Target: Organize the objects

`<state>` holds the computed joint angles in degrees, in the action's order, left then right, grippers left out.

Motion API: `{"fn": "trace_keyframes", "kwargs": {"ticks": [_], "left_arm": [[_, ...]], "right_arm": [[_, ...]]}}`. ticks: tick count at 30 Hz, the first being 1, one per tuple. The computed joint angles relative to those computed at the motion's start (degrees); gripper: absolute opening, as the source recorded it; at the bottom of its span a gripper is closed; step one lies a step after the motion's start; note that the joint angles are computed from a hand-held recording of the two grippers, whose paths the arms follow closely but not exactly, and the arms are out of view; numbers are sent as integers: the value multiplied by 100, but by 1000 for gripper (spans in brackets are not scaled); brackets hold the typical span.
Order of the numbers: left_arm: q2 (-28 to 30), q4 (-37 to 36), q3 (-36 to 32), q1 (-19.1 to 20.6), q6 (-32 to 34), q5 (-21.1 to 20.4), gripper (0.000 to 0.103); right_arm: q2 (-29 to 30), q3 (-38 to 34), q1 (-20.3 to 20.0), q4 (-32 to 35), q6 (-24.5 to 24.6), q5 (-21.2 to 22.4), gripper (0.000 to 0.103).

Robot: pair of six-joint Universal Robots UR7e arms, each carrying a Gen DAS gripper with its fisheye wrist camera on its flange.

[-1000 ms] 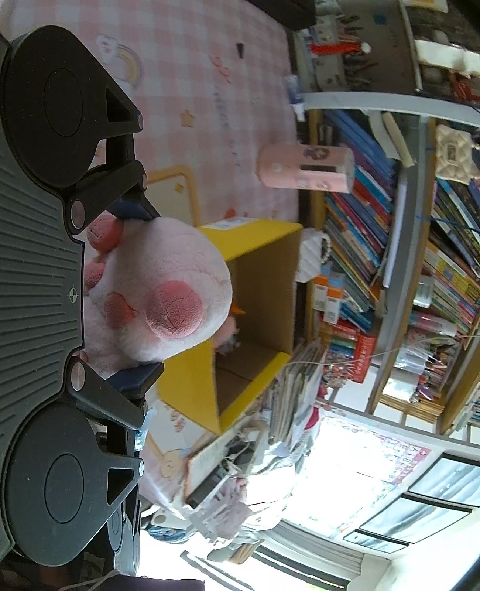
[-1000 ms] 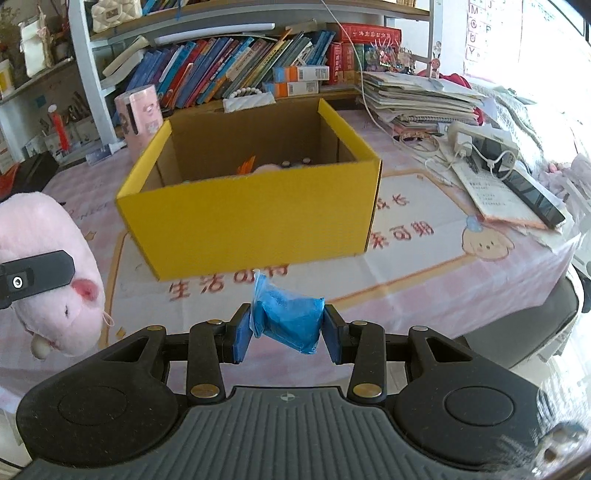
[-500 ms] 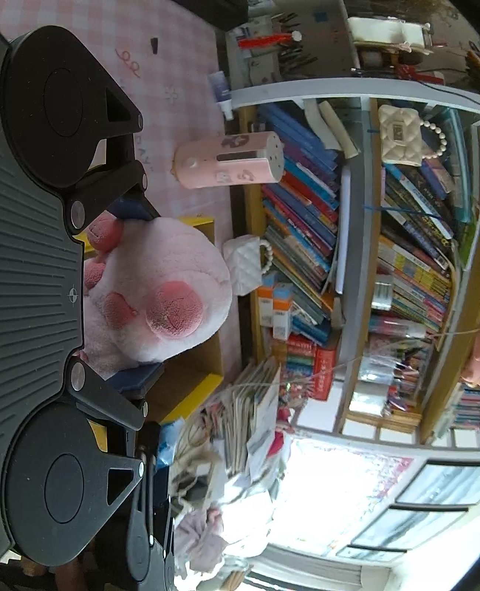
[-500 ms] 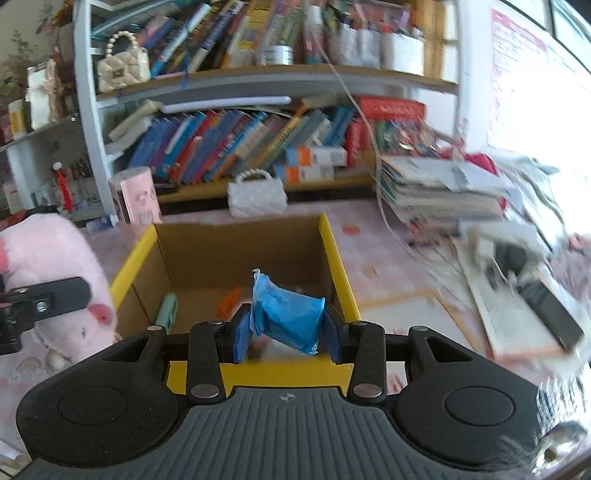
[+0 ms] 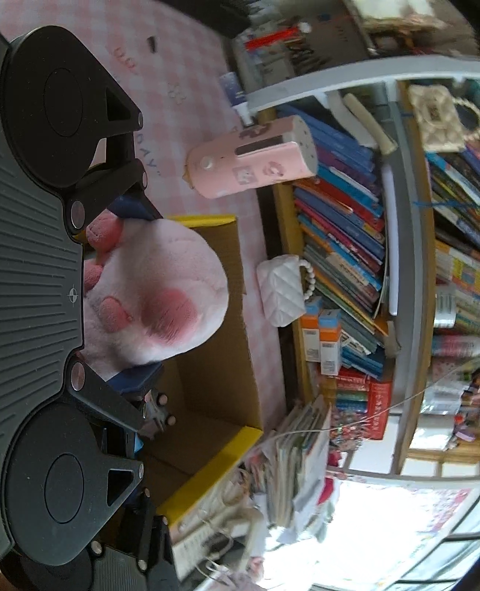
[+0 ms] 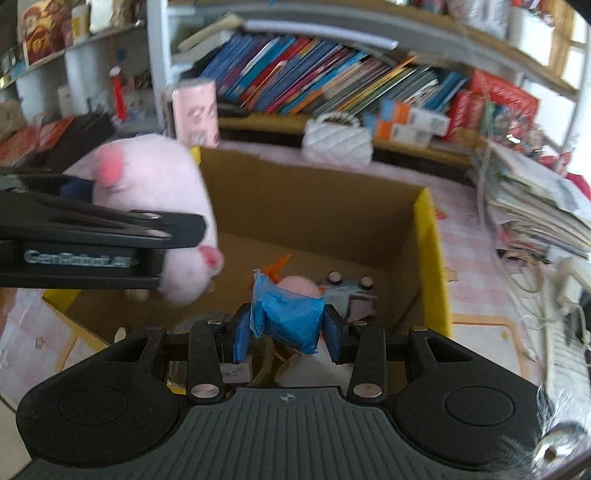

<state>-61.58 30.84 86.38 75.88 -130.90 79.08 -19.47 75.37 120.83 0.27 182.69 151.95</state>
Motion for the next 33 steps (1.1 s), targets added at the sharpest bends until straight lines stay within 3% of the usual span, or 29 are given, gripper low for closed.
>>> {"fn": "trace_keyframes", "kwargs": {"ticks": [5,13,23,25,33], "left_arm": [[102,-43,23,-76,188,-177,77],[176,-28,87,-94,211,-308,79],[-240,-409,433,-61,-23,104,84],[-367,-483,504,-61,-147,182,84],[-912,-697,770,2,-539,368,89]], "right_arm": [[-32,-49,-161,323,149,-388,37],[-96,-43,-402,791,930,-978,38],[-119,33,-422,552,714,-955,44],[-147,87,-410,470,736,-954,50],[-272,345,-173,-28,626,-757,56]]}}
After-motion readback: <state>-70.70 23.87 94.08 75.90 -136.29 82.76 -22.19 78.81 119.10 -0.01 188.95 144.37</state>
